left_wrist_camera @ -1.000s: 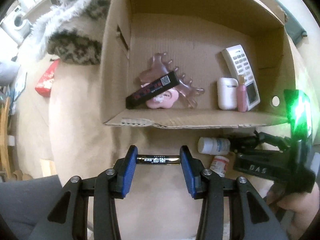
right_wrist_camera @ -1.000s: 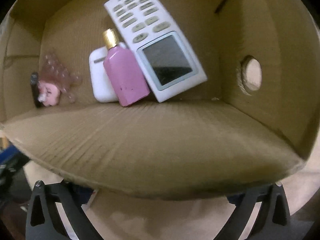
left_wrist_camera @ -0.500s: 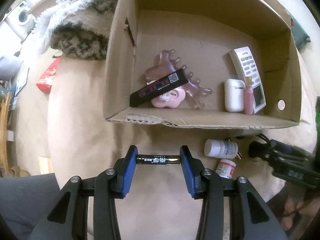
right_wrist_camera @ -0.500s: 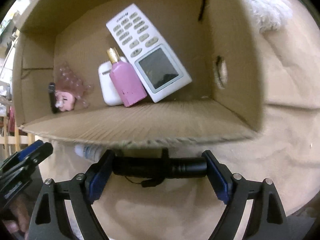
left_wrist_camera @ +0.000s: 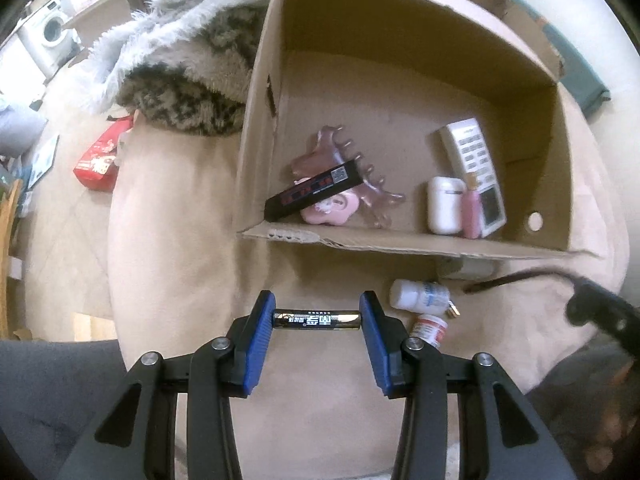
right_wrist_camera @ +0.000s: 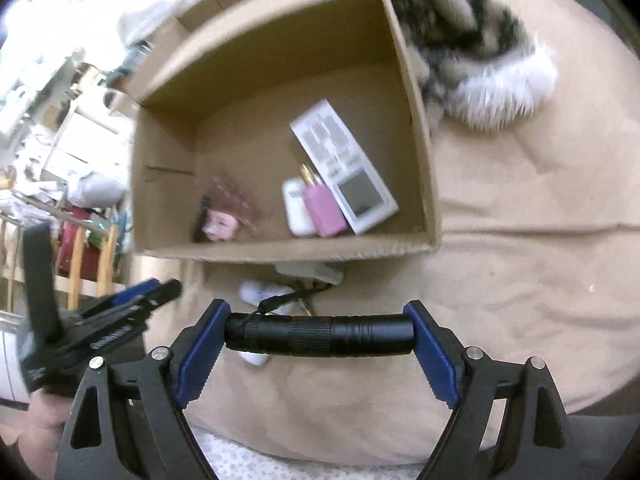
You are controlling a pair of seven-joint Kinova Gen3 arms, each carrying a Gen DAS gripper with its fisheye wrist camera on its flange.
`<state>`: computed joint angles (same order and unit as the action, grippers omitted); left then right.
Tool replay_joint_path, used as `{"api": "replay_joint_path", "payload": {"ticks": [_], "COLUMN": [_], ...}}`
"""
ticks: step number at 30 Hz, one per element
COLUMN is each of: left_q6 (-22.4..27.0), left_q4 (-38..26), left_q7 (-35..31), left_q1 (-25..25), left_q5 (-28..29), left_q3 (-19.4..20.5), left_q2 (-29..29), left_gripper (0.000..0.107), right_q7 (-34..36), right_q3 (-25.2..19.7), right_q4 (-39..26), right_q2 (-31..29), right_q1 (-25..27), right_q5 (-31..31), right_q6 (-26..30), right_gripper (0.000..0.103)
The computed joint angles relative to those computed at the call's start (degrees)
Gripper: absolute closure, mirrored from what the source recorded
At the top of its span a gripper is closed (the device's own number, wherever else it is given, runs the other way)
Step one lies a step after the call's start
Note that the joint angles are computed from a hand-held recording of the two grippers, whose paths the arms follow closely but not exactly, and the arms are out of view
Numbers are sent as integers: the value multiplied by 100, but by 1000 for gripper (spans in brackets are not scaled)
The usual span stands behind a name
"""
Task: Organize rigid objects
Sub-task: 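Grasp the gold-tipped AA battery with the left tool while the right tool grasps the black flashlight, then lower the AA battery and flashlight into the box and open both tools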
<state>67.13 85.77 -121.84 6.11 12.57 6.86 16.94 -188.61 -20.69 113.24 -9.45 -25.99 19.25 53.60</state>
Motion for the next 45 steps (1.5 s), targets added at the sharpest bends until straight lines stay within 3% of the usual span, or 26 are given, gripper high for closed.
{"api": "replay_joint_path", "payload": {"ticks": [6,15,22,28,36,41,45], "left_q6": [110,212,129,-93,-561,-780,-1232], "left_q4": [-110,-726,-1094,-1198,-844,-634,-304], "left_q7": [-50,79,355,622,364,342,238], "left_q1": [-154,-33,338,647,721,799,798], "left_q5": [254,329,160,-173,-183,-246,-267], "left_q3": [-25,32,131,152,253,259,273], "left_q2": [-202,-245,-39,365,544,594,438], "left_gripper": [68,68,68,68,68,68,68], "right_q7": [33,769,1144,1453,1769,1714,1706], "right_q3": [-192,-229,122,598,891,780,853], "right_q4": [-590,-1646,-1808,-1194,-311,-369,-603], "right_q2": [-170,-85,142,308,471,708,1039], "right_q1": [31,94,134,340,580,477,261], "right_q5": [245,757,875,434,-175,86,277], "right_q6": [600,1546,1256,295,-956,-798,-405], "right_gripper": [10,10,10,10,10,10,10]}}
